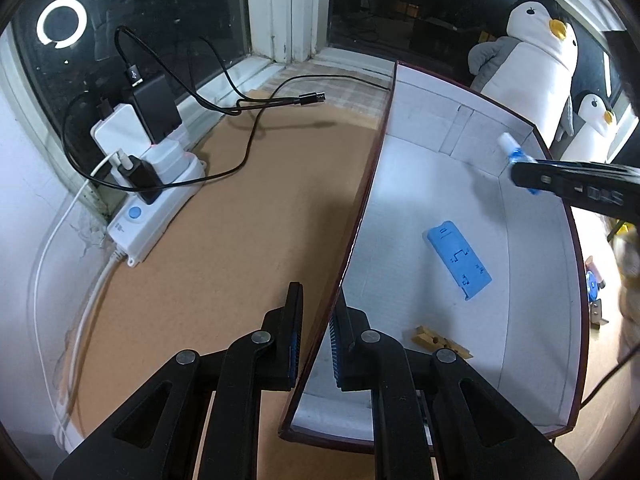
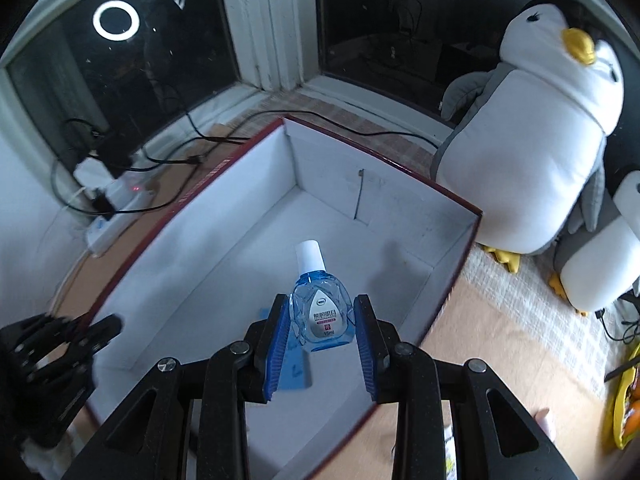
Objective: Organize rigid objects
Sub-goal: 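Carry the eye-drop bottle into the box and open the right gripper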
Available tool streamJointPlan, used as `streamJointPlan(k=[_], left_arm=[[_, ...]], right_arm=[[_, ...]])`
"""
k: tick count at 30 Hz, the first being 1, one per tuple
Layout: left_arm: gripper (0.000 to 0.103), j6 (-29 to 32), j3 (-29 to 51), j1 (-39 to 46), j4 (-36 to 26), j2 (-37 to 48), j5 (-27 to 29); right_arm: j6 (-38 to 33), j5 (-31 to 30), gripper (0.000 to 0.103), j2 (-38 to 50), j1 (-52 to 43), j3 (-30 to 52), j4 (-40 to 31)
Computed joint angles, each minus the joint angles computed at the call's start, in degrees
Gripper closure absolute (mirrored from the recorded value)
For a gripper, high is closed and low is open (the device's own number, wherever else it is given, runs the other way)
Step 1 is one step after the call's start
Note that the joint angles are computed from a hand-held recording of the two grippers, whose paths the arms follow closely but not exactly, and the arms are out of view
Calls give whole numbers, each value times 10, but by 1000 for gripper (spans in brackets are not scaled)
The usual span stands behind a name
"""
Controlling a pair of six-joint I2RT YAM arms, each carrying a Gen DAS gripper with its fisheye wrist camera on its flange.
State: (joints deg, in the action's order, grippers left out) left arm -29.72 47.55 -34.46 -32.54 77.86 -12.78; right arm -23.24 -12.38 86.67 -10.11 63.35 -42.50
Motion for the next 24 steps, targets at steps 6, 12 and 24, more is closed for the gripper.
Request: streamJointPlan(k=[6, 12, 24], left_arm=[[92, -1, 1, 1, 1, 2, 0], [92, -1, 2, -1, -2, 3, -3], [92, -1, -1, 0, -3, 0, -2]], right_arm=[[14, 33, 74, 66, 26, 27, 23], [13, 40, 74, 85, 26, 31, 35], [11, 67, 69, 98, 38, 32, 49]])
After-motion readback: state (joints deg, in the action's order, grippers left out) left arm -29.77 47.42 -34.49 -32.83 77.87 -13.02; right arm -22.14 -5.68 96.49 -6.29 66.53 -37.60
